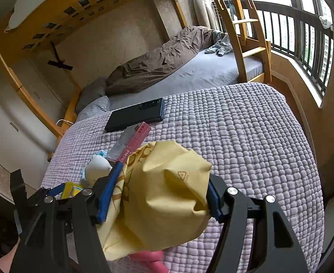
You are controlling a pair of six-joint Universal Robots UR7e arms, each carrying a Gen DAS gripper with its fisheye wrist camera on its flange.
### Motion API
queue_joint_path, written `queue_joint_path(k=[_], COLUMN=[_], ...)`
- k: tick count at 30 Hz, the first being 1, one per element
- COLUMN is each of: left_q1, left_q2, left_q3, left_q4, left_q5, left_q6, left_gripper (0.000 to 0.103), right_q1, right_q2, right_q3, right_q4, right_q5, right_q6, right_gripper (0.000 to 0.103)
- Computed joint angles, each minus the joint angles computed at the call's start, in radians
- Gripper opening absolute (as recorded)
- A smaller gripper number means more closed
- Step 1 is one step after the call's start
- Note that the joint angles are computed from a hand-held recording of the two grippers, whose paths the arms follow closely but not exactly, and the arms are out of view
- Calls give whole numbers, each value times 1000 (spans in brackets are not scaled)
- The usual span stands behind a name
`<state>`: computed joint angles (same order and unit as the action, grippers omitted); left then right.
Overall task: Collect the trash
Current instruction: 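Carry the yellow paper bag and yellow packet toward the white bin with both tools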
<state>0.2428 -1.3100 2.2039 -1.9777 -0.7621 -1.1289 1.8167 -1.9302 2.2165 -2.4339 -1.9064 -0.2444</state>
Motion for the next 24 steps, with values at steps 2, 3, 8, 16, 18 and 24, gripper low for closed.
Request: queue_joint_path(k=[2, 3, 8, 16, 18, 24], left_q1=[-1, 2, -5, -24, -31, -62], left_q2=[0, 0, -3, -31, -43, -71], left_q3=[-3, -5, 2, 1, 1, -9], left_q4=[19, 23, 31, 58, 66, 101], left_q5=[4, 1, 1, -1, -4, -14], left_q6=[-23, -30, -44, -107, -116, -157], left_gripper=[90, 85, 73, 72, 72, 72], right_q1=[3, 6, 21, 24, 31, 35], right_q2=[-5, -6, -22, -75, -88, -145], right_q3=[0, -1, -8, -15, -11, 3], right_q4=[3, 5, 10, 49, 56, 105], right_q5=[2, 1, 13, 50, 35, 22], right_q6=[1, 1, -5, -3, 0, 13], right_gripper=[64, 64, 64, 64, 64, 63])
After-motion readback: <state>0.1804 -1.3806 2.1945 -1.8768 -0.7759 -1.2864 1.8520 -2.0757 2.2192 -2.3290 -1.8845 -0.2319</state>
